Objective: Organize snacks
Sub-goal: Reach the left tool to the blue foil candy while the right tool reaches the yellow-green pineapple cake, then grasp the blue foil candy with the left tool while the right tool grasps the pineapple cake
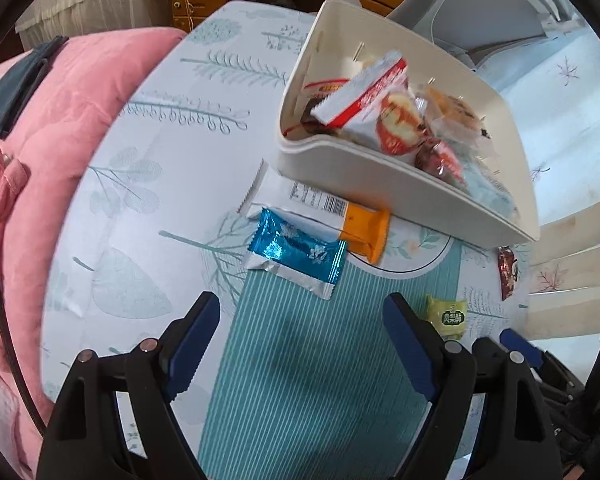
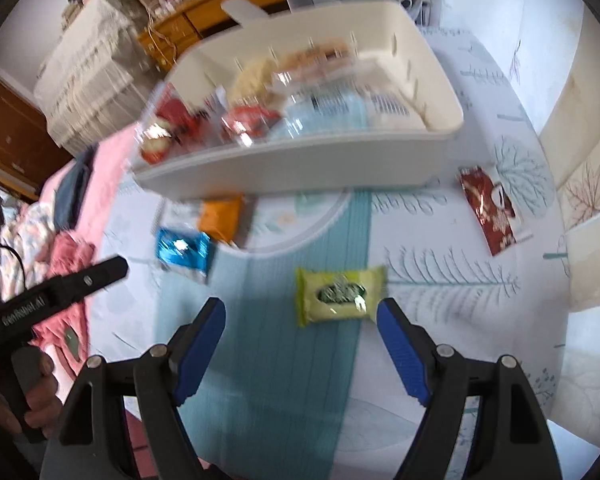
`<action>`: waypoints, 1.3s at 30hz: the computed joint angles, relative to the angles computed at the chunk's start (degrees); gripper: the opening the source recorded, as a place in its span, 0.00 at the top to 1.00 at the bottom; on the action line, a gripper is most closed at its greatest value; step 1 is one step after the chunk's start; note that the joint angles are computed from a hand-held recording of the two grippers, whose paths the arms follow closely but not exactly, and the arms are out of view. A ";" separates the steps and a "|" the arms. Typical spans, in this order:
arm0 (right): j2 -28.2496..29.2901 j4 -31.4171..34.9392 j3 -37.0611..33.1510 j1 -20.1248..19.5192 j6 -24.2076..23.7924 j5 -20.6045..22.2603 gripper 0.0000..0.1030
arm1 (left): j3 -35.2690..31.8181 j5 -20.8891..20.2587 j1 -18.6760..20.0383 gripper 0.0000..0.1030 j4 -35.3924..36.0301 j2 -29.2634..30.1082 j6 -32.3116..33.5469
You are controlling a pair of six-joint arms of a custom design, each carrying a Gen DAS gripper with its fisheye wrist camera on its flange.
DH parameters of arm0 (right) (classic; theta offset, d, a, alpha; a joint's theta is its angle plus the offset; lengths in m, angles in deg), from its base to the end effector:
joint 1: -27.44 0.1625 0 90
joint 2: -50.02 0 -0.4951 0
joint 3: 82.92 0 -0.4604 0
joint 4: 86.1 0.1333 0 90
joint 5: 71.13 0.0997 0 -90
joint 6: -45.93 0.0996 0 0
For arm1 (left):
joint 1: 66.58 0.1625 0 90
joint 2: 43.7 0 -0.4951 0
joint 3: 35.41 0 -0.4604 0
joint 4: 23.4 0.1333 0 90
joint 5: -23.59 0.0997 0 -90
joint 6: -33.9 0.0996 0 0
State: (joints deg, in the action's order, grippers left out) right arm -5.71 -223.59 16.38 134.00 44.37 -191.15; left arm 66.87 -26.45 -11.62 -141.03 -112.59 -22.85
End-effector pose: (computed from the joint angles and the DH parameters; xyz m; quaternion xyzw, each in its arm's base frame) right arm 0.2846 -0.6642 0.1751 0.1433 -0.9547 0.0665 0.2523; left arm -0.2141 -0.6489 0.2850 -0.1599 0.9251 -0.2122 0.2714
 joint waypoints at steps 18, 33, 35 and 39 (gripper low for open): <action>3.43 5.34 -1.78 -3.24 -0.02 -4.03 0.22 | -0.40 1.29 4.11 0.20 -3.14 4.99 0.54; 7.60 2.70 -2.42 -0.76 -3.60 -9.81 0.29 | -1.75 3.15 4.73 0.31 -1.06 7.04 0.87; 7.79 2.35 -2.26 -0.36 -4.35 -9.37 0.39 | -1.41 3.05 4.73 0.34 -2.04 6.87 0.77; 7.87 2.61 -1.89 0.21 -3.89 -9.84 0.45 | -0.64 2.75 4.91 0.44 -3.63 6.08 1.45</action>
